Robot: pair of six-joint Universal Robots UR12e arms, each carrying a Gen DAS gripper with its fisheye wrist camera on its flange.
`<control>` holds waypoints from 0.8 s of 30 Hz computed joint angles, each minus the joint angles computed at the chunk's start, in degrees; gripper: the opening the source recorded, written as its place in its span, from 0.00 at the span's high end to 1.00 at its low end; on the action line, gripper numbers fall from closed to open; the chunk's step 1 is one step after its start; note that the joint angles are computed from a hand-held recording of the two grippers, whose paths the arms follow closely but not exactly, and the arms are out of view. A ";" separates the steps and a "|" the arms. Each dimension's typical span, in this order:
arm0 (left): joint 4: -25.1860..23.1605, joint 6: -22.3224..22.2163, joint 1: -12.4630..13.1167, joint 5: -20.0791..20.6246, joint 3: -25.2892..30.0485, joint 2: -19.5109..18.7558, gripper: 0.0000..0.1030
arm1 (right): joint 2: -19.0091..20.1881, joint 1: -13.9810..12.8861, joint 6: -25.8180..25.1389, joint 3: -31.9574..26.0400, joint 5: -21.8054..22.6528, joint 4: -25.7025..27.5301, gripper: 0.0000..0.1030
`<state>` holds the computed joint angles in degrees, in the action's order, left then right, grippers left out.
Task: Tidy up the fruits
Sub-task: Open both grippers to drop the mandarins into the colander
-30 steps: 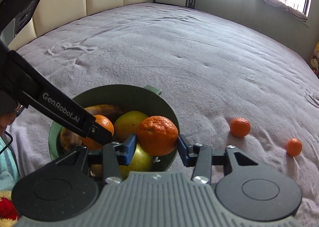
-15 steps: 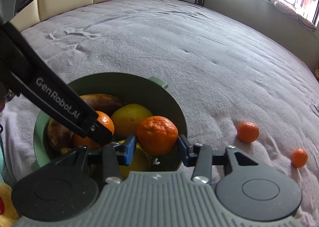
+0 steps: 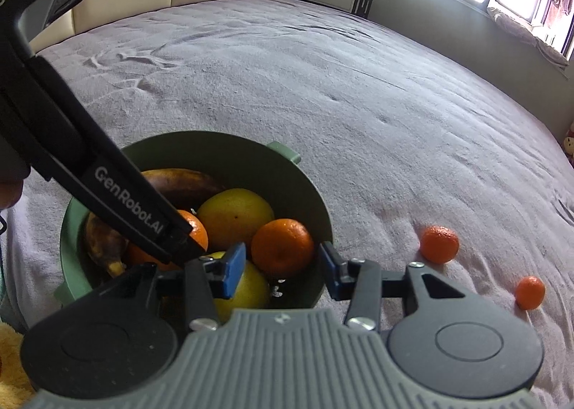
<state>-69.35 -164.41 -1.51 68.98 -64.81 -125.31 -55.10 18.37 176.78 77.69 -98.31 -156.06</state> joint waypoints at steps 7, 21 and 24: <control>-0.35 0.99 -0.19 0.35 0.07 0.07 0.42 | -0.30 0.10 1.88 0.12 -2.28 0.60 0.55; 5.02 2.05 -0.22 -1.72 -2.72 2.40 0.31 | -1.30 -0.21 6.82 1.01 -2.90 -1.22 0.34; 6.91 2.53 -0.24 -2.59 -3.59 3.10 0.31 | -1.70 -0.28 8.30 1.26 -3.60 -1.34 0.31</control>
